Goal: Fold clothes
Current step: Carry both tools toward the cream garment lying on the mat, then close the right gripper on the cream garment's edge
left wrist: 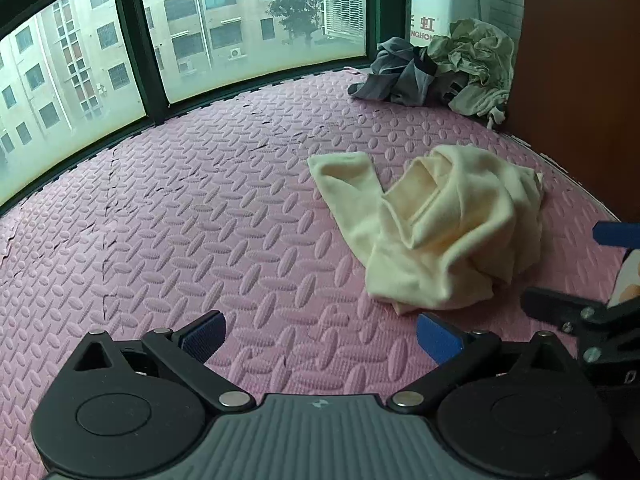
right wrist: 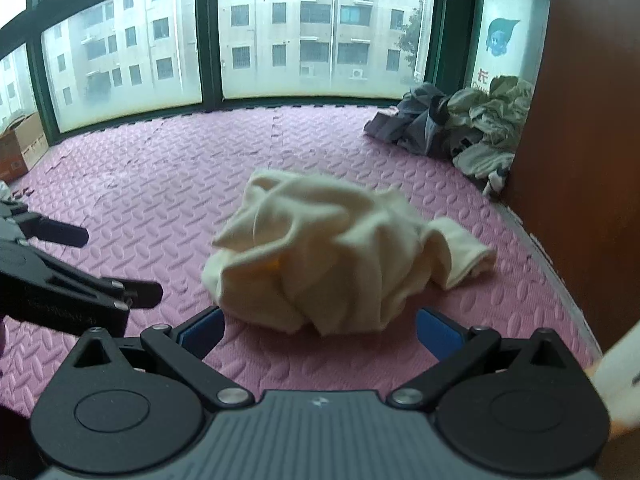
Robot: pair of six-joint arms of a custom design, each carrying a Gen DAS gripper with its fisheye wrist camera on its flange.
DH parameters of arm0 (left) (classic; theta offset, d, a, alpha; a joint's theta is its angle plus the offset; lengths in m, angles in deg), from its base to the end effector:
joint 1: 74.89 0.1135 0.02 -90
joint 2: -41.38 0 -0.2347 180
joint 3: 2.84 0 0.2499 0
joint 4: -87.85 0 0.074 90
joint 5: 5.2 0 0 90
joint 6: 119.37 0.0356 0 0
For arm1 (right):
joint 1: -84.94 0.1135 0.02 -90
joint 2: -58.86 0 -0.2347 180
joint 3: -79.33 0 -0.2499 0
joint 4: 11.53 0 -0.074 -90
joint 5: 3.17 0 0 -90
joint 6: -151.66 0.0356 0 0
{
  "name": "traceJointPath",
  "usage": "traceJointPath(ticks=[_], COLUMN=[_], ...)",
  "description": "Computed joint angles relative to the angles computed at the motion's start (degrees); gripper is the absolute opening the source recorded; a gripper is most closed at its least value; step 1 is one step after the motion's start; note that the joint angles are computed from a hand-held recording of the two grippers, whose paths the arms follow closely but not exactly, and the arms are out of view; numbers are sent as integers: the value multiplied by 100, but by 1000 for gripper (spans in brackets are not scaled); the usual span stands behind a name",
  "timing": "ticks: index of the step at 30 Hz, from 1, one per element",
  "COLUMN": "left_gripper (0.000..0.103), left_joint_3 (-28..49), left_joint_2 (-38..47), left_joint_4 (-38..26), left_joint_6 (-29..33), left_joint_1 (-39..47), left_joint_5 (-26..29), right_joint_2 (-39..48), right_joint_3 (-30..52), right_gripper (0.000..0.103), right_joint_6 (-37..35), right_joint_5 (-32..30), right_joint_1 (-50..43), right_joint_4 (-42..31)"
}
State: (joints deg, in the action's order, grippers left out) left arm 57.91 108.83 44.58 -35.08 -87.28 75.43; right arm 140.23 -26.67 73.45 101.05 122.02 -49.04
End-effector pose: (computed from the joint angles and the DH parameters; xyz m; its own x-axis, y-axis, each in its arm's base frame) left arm 0.2438 -0.0476 0.2175 -0.7551 0.0654 -0.6524 0.0345 0.9976 0.0601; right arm 0.2522 0.1796 0.2369 -0.6421 -0.2370 -0.7291 -0.3212 0.9467 -0.0249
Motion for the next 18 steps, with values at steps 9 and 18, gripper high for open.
traceJointPath(ticks=[9,18], left_gripper=[103,103], left_joint_3=[358,658], left_joint_2=[513,983], left_joint_4=[114,220], left_joint_6=[92,139], left_joint_1=[290,394], left_joint_5=[107,193], right_joint_2=[604,1561], right_joint_3=[850,1932], right_gripper=[103,99], right_joint_6=[-312,-508], right_joint_5=[-33,-84], right_joint_1=[-281,-454], right_joint_4=[87,15])
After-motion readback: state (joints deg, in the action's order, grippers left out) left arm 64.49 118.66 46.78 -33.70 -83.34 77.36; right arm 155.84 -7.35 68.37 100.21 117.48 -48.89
